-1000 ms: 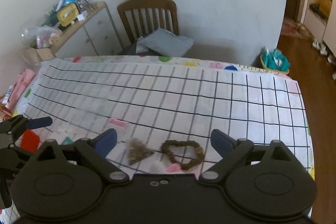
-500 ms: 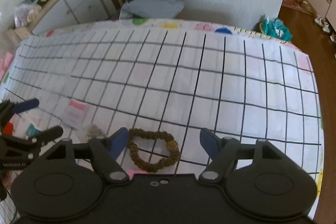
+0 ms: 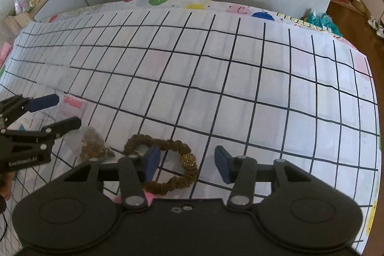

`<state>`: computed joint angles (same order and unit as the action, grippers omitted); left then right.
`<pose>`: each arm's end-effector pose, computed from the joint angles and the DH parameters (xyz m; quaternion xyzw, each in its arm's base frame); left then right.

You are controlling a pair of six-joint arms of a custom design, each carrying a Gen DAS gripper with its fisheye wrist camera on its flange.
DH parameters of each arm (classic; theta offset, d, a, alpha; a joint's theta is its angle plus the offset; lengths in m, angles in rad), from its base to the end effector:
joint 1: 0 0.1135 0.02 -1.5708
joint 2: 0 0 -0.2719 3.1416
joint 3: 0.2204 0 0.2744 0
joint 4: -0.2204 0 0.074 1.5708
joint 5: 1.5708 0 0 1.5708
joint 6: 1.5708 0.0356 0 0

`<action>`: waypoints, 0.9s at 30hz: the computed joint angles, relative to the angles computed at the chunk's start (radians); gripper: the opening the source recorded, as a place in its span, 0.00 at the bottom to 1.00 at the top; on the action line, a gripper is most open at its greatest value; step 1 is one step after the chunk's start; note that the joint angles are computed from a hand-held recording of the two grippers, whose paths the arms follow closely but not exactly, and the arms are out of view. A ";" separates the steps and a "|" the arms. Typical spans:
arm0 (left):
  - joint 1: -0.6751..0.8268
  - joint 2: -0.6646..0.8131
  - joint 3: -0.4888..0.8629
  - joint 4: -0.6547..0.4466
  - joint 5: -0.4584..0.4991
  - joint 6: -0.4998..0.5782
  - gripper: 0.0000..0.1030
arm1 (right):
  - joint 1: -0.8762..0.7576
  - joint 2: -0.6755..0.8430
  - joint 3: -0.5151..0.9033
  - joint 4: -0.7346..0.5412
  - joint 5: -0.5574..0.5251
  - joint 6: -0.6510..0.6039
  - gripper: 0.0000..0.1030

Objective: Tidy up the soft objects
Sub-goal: 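Grasp the pink-printed sachet with the left tool while the right tool grasps the bead bracelet, then lift the sachet with the left tool while the right tool lifts the bracelet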

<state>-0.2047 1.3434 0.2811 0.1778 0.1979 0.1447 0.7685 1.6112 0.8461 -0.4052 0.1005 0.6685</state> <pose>0.2047 -0.0496 0.0895 0.1956 0.9171 -0.1030 0.3319 0.2242 0.2117 0.1422 -0.0389 0.9781 0.0937 0.1820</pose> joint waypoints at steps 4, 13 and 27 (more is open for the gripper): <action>-0.019 0.035 0.002 0.031 -0.021 0.012 0.58 | 0.013 0.018 0.014 -0.006 0.016 -0.013 0.42; -0.058 0.045 -0.024 0.100 -0.054 0.034 0.43 | 0.077 0.087 0.090 -0.084 0.114 -0.099 0.30; -0.002 -0.034 -0.029 0.037 -0.002 0.042 0.31 | 0.069 -0.037 0.004 -0.027 0.170 -0.033 0.13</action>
